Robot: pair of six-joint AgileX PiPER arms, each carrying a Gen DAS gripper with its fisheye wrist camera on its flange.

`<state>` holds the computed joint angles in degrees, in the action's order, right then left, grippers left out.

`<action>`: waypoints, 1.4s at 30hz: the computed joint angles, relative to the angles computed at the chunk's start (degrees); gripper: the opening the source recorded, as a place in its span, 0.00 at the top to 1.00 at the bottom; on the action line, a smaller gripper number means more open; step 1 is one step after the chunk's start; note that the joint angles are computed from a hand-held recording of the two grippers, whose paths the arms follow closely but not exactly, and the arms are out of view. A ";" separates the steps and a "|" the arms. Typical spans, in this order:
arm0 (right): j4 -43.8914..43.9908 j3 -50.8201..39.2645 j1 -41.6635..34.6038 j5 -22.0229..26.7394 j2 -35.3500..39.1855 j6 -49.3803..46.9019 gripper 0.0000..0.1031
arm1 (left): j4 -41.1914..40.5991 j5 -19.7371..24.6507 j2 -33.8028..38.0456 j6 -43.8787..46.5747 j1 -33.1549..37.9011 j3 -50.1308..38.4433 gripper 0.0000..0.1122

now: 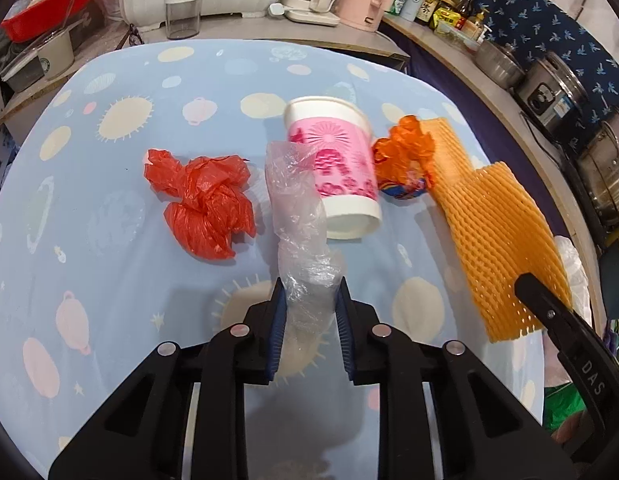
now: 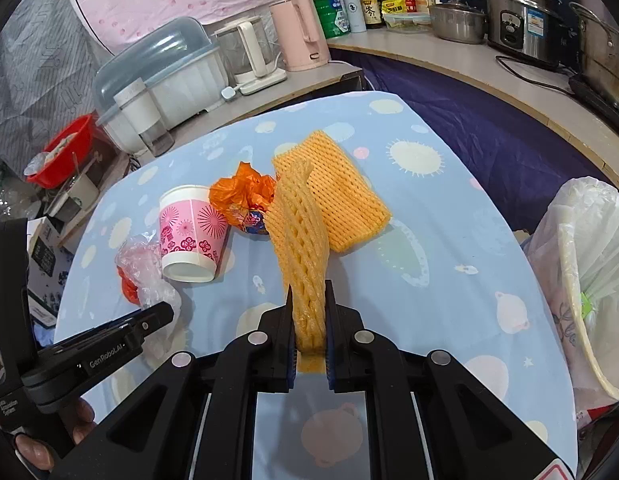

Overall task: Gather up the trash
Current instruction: 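Grasp the clear plastic bag with the left gripper while the right grasps an orange foam net, then carry the clear bag and orange foam net over the bin with both grippers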

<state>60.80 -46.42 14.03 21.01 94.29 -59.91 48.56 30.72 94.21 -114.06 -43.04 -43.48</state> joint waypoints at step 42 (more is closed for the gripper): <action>6.25 0.59 -44.49 22.95 -6.24 -17.39 0.90 | -9.12 22.01 19.83 26.84 -18.75 -47.12 0.82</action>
